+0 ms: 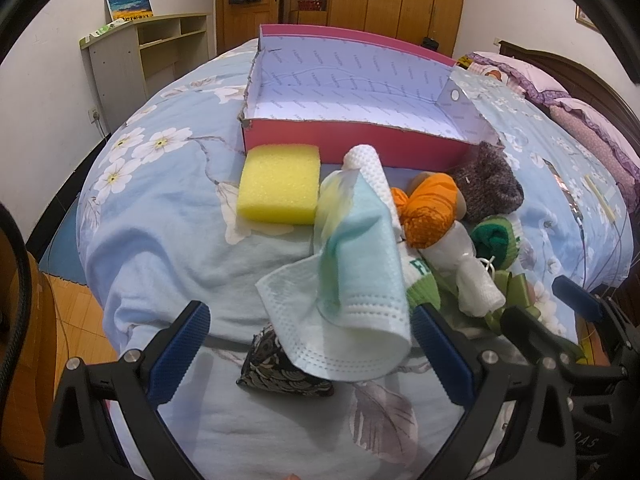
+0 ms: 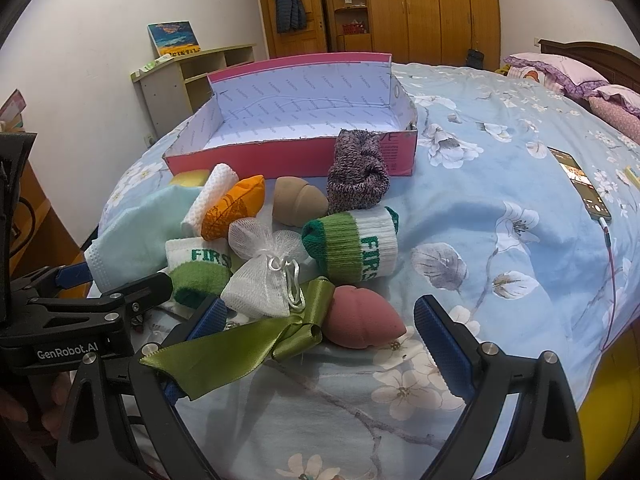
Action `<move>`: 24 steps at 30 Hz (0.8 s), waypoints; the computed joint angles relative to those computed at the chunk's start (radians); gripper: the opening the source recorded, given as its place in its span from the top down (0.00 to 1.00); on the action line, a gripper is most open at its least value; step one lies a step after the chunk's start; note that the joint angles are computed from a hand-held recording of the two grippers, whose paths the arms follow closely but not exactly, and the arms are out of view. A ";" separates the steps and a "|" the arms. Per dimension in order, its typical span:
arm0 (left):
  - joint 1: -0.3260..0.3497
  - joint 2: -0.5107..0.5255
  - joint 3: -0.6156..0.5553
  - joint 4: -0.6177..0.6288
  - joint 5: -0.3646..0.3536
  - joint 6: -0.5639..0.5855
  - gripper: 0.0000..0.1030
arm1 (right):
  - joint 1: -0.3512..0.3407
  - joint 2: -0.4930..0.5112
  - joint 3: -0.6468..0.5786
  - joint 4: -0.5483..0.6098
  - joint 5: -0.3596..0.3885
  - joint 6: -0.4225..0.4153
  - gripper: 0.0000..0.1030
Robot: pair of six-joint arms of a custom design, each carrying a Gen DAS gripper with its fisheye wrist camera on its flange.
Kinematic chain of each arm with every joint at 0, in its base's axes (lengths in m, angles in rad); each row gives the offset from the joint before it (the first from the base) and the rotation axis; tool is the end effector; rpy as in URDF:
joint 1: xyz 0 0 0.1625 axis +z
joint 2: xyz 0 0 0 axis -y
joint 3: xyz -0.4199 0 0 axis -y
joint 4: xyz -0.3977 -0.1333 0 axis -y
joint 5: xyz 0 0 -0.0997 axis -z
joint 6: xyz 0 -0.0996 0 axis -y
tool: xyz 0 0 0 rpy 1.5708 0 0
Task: Organize soft objects
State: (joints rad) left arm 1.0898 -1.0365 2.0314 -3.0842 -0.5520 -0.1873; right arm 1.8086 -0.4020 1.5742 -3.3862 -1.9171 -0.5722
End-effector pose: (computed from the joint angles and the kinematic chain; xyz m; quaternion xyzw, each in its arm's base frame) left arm -0.0578 -0.5822 0.1944 -0.0002 0.8531 -0.3660 0.3719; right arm 0.2561 -0.6343 -0.0549 0.3182 -0.8804 0.2798 0.2130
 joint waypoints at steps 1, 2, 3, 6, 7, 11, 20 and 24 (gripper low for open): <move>0.000 0.000 0.000 0.000 0.000 0.000 0.00 | 0.000 0.000 -0.001 0.001 0.000 0.000 0.05; 0.000 0.000 0.000 -0.001 0.000 0.001 0.00 | 0.002 -0.004 0.009 -0.005 0.001 0.001 0.05; 0.000 0.000 0.000 -0.002 0.000 0.002 0.00 | 0.002 -0.004 0.010 -0.006 0.003 0.000 0.05; 0.000 0.000 0.000 -0.001 0.000 0.001 0.00 | 0.007 -0.002 0.009 -0.005 0.002 -0.001 0.05; 0.000 0.000 0.000 -0.001 0.000 0.001 0.00 | 0.007 -0.001 0.009 -0.005 0.002 -0.002 0.05; 0.000 0.000 0.001 -0.002 0.001 0.001 0.00 | 0.006 -0.001 0.008 -0.005 0.003 -0.002 0.05; 0.000 0.001 0.001 -0.004 0.001 0.002 0.00 | 0.005 -0.005 0.011 0.000 0.005 0.002 0.05; 0.001 0.002 -0.002 -0.007 -0.004 0.009 0.00 | 0.004 -0.005 0.011 0.000 0.006 0.002 0.05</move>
State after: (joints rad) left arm 1.0907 -1.0346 2.0299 -3.0909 -0.5562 -0.1782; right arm 1.8128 -0.4068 1.5847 -3.3865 -1.9116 -0.5700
